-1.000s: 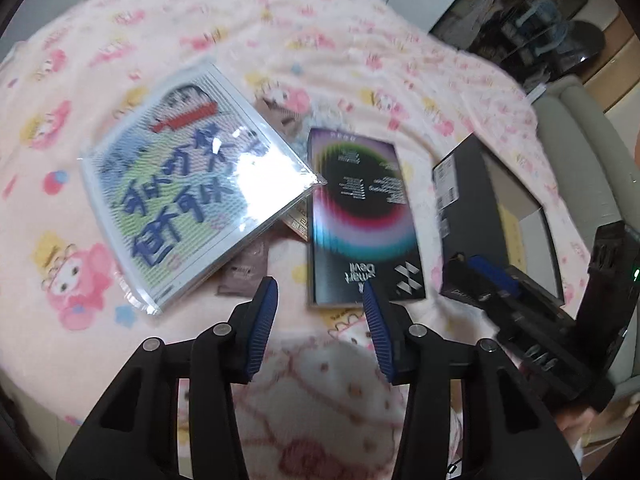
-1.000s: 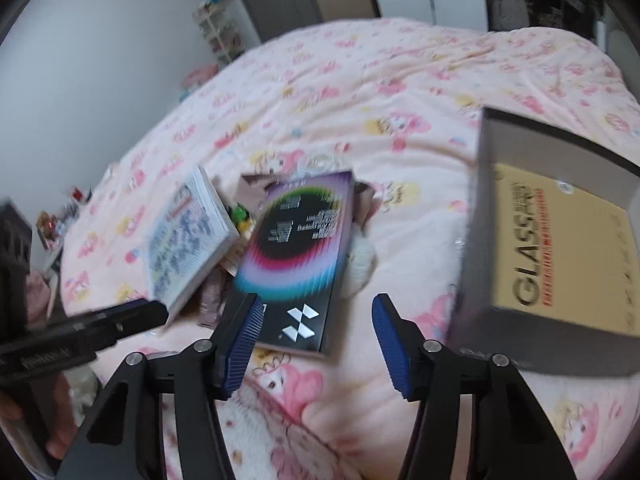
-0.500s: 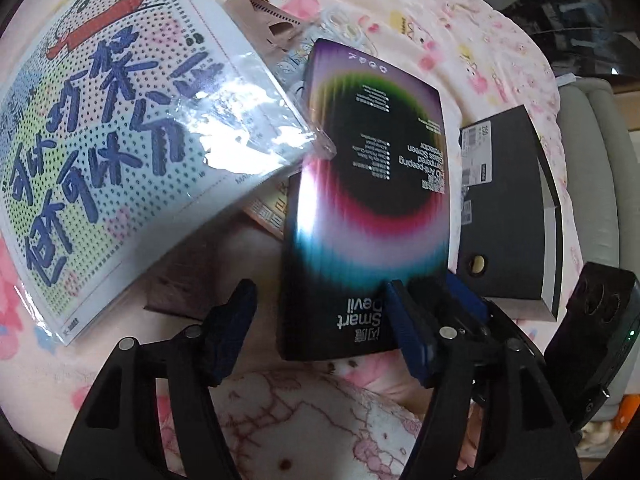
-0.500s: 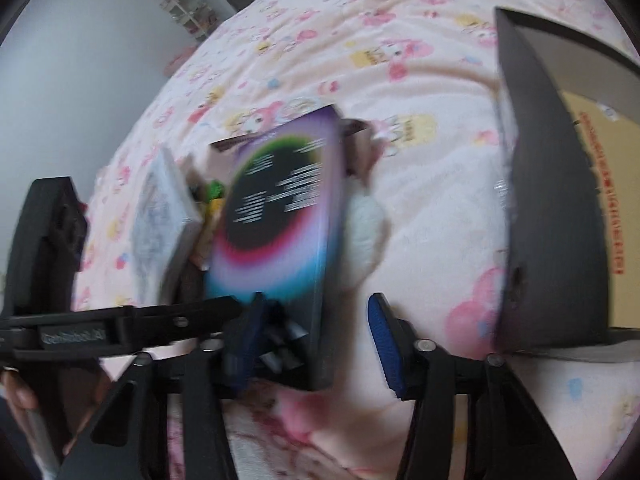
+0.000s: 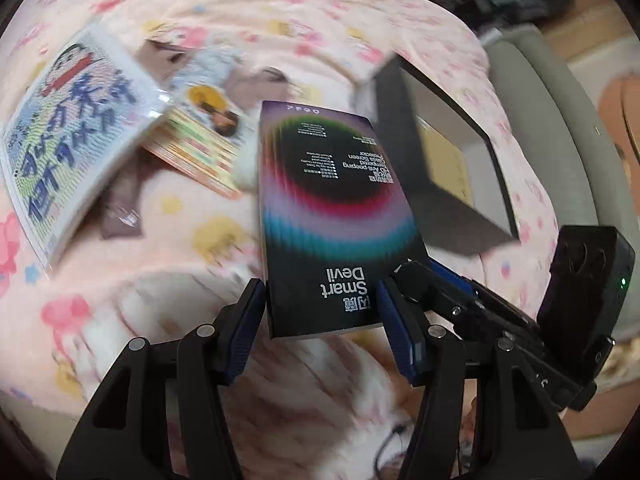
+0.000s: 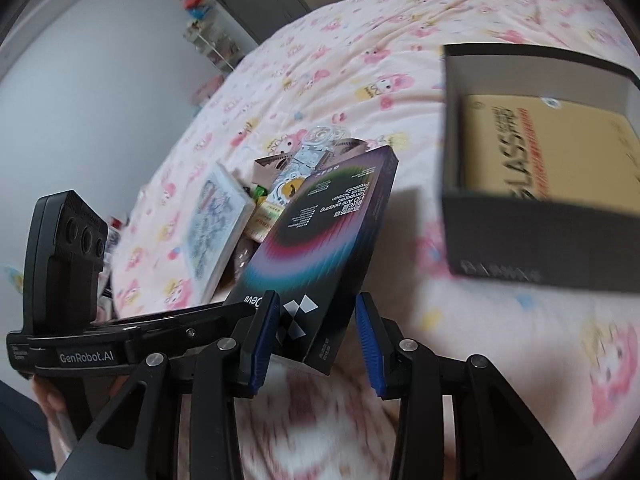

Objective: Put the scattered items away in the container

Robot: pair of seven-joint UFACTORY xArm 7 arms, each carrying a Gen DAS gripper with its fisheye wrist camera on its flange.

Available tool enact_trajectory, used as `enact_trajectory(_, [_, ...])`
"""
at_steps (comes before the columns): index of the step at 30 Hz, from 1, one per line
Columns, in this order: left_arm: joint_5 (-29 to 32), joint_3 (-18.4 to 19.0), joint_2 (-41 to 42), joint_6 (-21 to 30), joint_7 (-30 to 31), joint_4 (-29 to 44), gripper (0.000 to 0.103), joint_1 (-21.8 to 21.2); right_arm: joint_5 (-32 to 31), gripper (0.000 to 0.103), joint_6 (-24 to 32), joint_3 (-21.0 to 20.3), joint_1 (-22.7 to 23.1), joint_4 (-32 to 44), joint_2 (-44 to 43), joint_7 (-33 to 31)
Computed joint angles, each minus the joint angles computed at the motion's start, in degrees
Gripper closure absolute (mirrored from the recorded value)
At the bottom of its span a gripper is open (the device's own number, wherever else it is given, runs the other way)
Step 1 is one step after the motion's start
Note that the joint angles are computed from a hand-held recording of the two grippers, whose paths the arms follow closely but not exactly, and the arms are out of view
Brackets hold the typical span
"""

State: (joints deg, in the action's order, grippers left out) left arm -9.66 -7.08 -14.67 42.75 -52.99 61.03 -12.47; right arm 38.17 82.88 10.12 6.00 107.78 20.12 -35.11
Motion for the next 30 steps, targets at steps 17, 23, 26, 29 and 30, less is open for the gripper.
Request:
enact_trajectory(17, [-4.86, -2.62, 11.04, -1.27, 5.14, 8.54, 0.066, -6.89, 1.58, 0.082, 1.39, -5.59, -6.88, -11.80, -8.38, -8.77])
enact_trajectory(23, [-0.73, -2.31, 9.30, -0.10, 1.11, 7.42, 0.059, -5.54, -3.35, 0.076, -5.18, -5.94, -5.85, -10.07, -4.15, -2.87])
enact_trajectory(26, [6.42, -1.59, 11.90, 5.81, -1.98, 11.99, 0.053, -3.76, -3.21, 0.073, -3.48, -5.36, -6.99, -9.21, -2.23, -0.60])
enact_trajectory(29, [11.37, -0.39, 14.10, 8.84, -4.62, 15.43, 0.047, -2.30, -3.98, 0.065, -2.56, -4.85, -7.34, -9.30, -1.47, -0.13])
enact_trajectory(30, [12.42, 0.05, 15.05, 9.44, -5.34, 16.42, 0.045, -1.83, -4.29, 0.064, -2.92, -4.79, -7.29, -9.52, -1.35, 0.09])
